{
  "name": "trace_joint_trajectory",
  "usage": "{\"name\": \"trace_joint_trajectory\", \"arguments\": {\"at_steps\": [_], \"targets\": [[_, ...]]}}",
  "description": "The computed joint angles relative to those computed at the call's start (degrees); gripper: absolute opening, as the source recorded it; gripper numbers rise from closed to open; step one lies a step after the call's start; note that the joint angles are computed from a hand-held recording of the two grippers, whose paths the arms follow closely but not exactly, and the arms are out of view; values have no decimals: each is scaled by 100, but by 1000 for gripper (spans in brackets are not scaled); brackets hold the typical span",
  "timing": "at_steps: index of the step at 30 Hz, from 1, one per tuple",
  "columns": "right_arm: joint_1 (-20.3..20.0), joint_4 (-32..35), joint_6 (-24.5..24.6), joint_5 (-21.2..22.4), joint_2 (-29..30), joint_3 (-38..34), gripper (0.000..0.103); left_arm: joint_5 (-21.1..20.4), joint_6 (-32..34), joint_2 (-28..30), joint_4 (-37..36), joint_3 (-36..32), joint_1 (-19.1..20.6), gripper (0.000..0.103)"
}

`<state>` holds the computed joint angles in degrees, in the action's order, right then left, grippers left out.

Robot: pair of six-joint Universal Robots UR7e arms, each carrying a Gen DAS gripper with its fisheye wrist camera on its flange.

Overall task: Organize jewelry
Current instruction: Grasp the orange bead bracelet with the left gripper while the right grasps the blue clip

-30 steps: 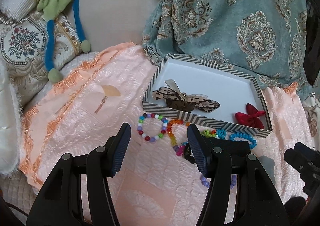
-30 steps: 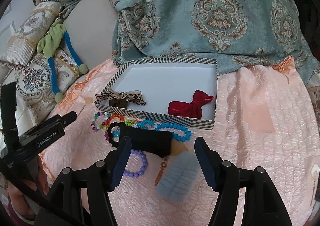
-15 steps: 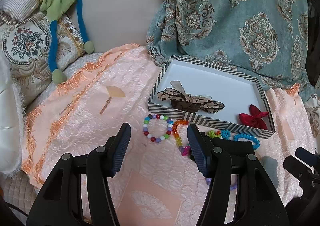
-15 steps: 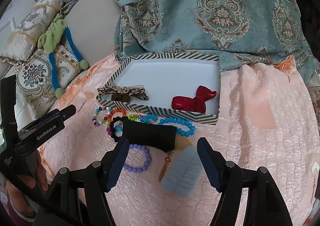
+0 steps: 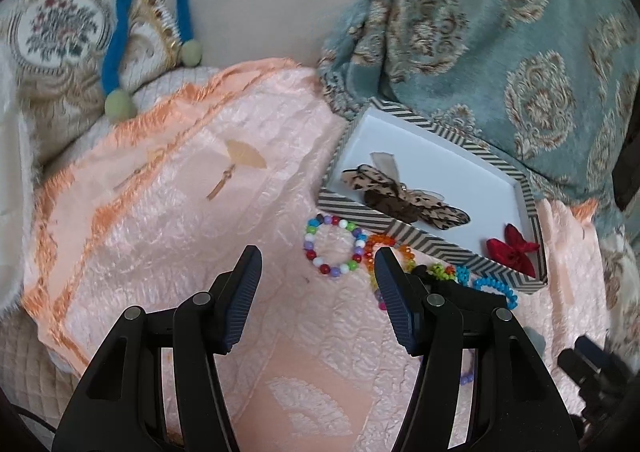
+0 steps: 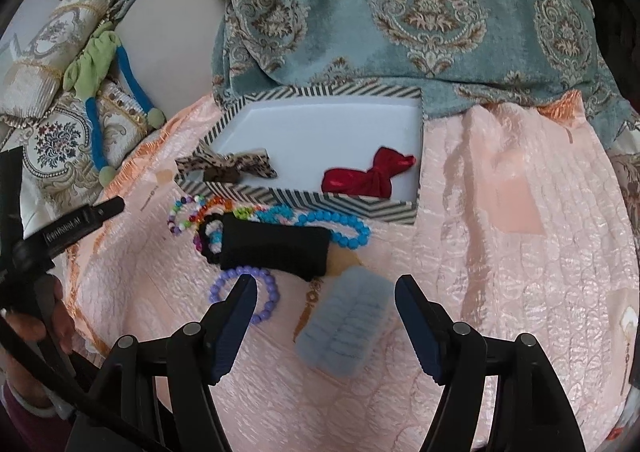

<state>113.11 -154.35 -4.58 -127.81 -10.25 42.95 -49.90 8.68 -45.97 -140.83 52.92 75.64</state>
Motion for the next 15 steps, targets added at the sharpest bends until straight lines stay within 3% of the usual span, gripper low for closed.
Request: {"name": "trace_joint_trajectory", "arguments": {"at_steps": [2, 7, 12, 15], "targets": [[-28, 31, 63, 5, -25, 58, 69, -78, -128, 18, 178, -74, 32, 59], [-82, 132, 198, 35, -63, 133, 69, -719, -879, 224, 1406, -654, 192, 59], [-119, 212, 258, 84, -53, 121, 69, -545, -931, 462, 1596, -896, 209, 59], [-139, 253, 279, 142, -55, 120, 69, -650, -1211, 694, 2021, -1328, 285, 58]]}}
